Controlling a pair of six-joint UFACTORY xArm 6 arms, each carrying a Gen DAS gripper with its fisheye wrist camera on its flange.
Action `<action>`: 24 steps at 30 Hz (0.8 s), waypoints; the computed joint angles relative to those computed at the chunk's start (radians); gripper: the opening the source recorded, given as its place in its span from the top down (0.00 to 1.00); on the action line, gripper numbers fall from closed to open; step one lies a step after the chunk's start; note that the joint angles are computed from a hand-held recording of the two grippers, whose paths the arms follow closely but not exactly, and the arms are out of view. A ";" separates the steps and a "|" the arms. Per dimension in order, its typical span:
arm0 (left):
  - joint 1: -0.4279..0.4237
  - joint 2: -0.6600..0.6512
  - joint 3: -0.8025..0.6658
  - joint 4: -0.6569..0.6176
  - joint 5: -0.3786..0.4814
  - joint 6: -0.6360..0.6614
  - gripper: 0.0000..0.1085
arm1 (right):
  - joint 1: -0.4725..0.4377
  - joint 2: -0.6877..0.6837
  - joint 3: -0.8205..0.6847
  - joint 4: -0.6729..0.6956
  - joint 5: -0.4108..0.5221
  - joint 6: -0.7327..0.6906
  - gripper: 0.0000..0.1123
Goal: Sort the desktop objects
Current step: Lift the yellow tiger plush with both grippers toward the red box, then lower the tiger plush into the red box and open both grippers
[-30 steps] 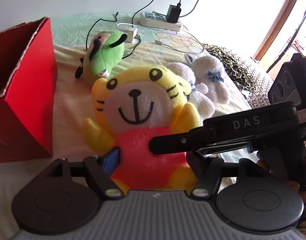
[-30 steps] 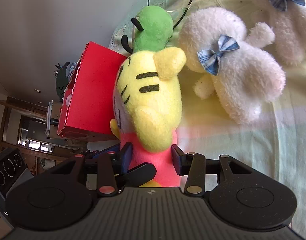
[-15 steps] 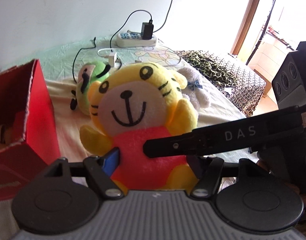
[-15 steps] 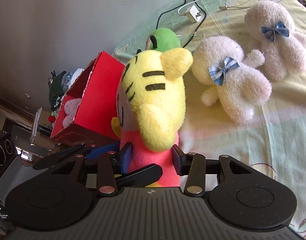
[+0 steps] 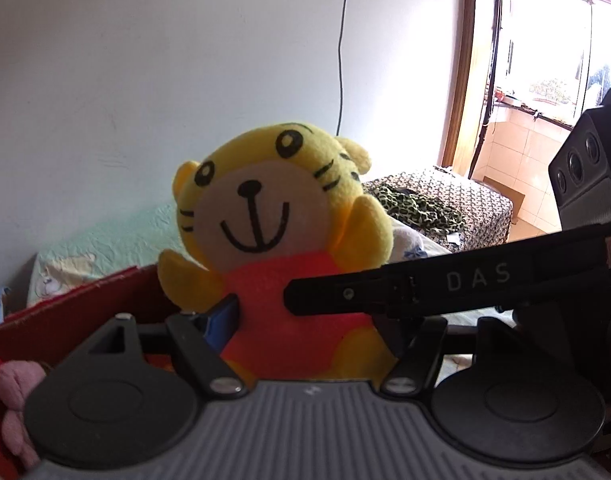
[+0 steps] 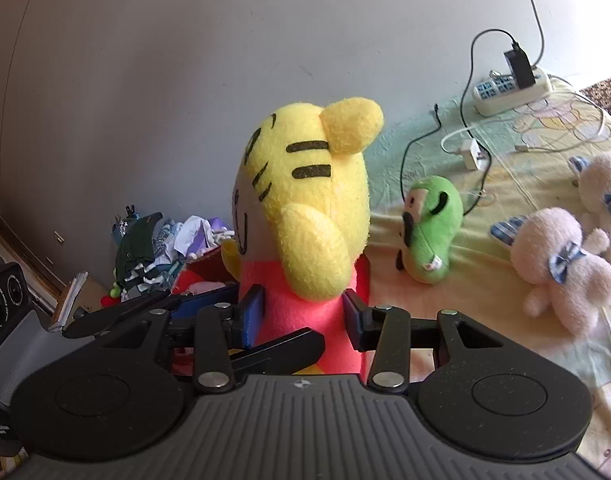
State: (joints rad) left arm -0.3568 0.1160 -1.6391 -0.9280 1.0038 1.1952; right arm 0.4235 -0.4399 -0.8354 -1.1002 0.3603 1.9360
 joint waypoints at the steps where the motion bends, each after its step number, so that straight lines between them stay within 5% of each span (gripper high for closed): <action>1: 0.012 0.019 -0.027 -0.003 0.007 0.009 0.36 | 0.010 0.032 -0.037 -0.035 0.014 0.020 0.60; 8: 0.078 0.209 -0.268 0.009 0.090 -0.062 0.36 | 0.038 0.251 -0.269 -0.079 0.088 -0.004 0.60; 18: 0.134 0.513 -0.641 0.055 0.372 -0.306 0.40 | 0.071 0.492 -0.512 0.279 0.300 -0.377 0.65; 24: 0.138 0.566 -0.699 0.053 0.440 -0.360 0.40 | 0.078 0.547 -0.589 0.411 0.411 -0.504 0.66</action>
